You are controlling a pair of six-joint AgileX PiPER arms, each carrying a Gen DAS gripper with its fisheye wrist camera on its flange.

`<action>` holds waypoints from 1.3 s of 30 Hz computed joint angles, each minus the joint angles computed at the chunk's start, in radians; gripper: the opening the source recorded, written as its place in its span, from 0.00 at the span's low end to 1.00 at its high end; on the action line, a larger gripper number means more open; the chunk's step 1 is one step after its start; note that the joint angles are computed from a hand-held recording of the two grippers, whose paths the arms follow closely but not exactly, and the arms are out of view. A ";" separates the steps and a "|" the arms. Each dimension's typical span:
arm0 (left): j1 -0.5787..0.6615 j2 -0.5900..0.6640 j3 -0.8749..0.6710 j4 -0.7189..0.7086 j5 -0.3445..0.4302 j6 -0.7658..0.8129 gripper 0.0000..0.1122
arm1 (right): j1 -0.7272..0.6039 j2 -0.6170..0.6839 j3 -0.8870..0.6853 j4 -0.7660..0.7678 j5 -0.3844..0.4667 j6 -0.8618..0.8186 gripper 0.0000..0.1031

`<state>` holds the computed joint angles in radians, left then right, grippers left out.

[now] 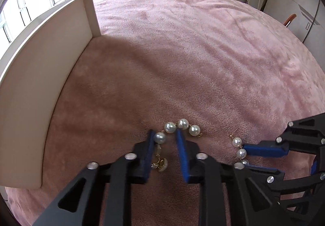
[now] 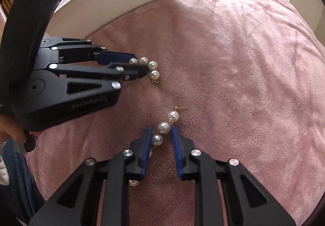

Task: Organize jewelry
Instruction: 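Grasp a pearl drop earring with the left tool while the right tool grasps the other, then carry both pearl earrings up toward the white box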

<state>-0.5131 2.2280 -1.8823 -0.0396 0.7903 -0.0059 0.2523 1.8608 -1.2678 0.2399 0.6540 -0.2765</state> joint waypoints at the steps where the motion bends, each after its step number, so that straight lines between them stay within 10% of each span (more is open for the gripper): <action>1: 0.005 0.001 -0.005 -0.009 0.006 0.004 0.16 | -0.004 -0.004 0.006 0.011 -0.002 -0.009 0.18; 39: 0.080 -0.203 -0.084 -0.088 0.087 0.035 0.14 | -0.133 -0.159 0.022 0.161 0.106 -0.141 0.16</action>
<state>-0.4331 2.0254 -1.9661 -0.1272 0.8769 0.0288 0.1191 1.7020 -1.2462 0.4013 0.7604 -0.4175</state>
